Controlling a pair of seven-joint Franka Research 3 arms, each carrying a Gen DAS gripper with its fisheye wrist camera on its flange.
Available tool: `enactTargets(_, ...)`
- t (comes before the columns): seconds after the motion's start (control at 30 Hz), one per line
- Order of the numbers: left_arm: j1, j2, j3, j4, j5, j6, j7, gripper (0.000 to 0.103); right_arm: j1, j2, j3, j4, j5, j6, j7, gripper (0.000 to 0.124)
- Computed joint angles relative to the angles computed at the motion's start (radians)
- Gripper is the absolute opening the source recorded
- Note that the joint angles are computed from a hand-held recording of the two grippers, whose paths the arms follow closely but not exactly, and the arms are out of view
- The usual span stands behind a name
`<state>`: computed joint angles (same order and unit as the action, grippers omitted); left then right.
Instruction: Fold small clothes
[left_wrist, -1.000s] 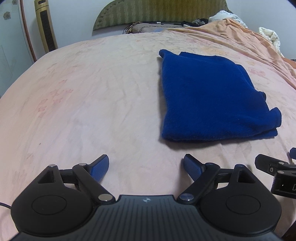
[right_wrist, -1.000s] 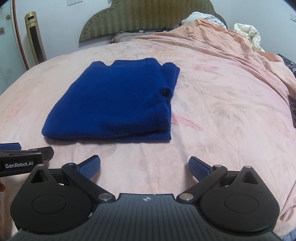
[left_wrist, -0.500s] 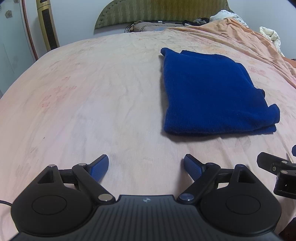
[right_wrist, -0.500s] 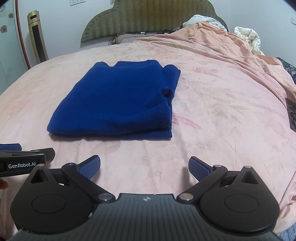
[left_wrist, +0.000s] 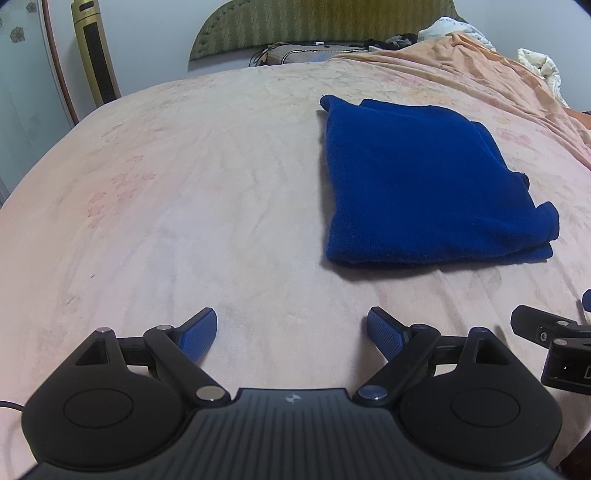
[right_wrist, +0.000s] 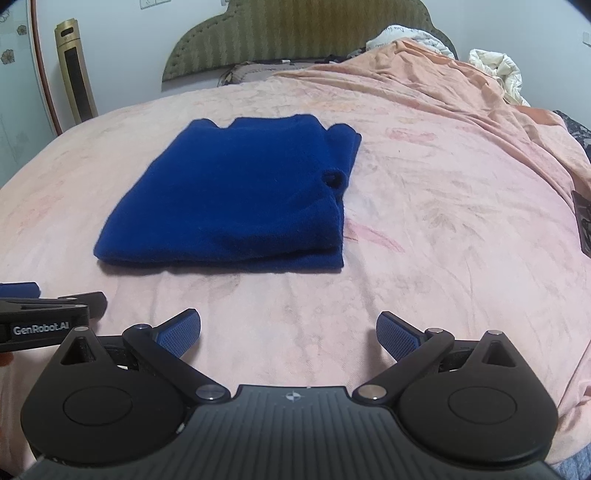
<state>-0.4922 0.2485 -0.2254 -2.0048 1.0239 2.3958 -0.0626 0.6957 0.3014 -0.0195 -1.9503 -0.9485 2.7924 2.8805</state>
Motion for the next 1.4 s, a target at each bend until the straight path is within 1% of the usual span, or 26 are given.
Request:
enactTargets(0.33, -0.011, 0.005, -0.002, 0.006, 0.028, -0.022, -0.003, 0.089, -0.007, -0.001, -0.003, -0.01, 0.03, 0.018, -0.026, 0.103)
enactTargets(0.43, -0.009, 0.004, -0.002, 0.005, 0.021, -0.015, -0.005, 0.089, -0.002, -0.003, -0.008, -0.01, 0.023, 0.015, -0.019, 0.103)
enactTargets(0.53, -0.003, -0.002, -0.001, -0.004, 0.012, 0.001, -0.011, 0.089, -0.006, -0.005, -0.008, -0.017, 0.026, 0.033, -0.014, 0.103)
enactTargets(0.67, -0.003, -0.005, -0.002, -0.008, 0.013, 0.0, -0.019, 0.089, -0.007, -0.007, -0.009, -0.021, 0.036, 0.045, -0.014, 0.103)
enactTargets(0.83, -0.001, -0.006, -0.003, -0.008, 0.007, 0.002, -0.012, 0.089, -0.01, -0.005, -0.005, -0.024, 0.077, 0.055, -0.038, 0.103)
enactTargets(1.07, 0.0, -0.006, -0.003, -0.008, 0.003, 0.003, -0.011, 0.089, 0.007, -0.008, -0.016, -0.026, 0.075, 0.043, -0.039, 0.103)
enactTargets(1.4, 0.001, -0.003, -0.002, -0.007, 0.003, 0.005, -0.005, 0.089, 0.002, -0.008, -0.007, -0.022, 0.072, 0.025, -0.052, 0.103)
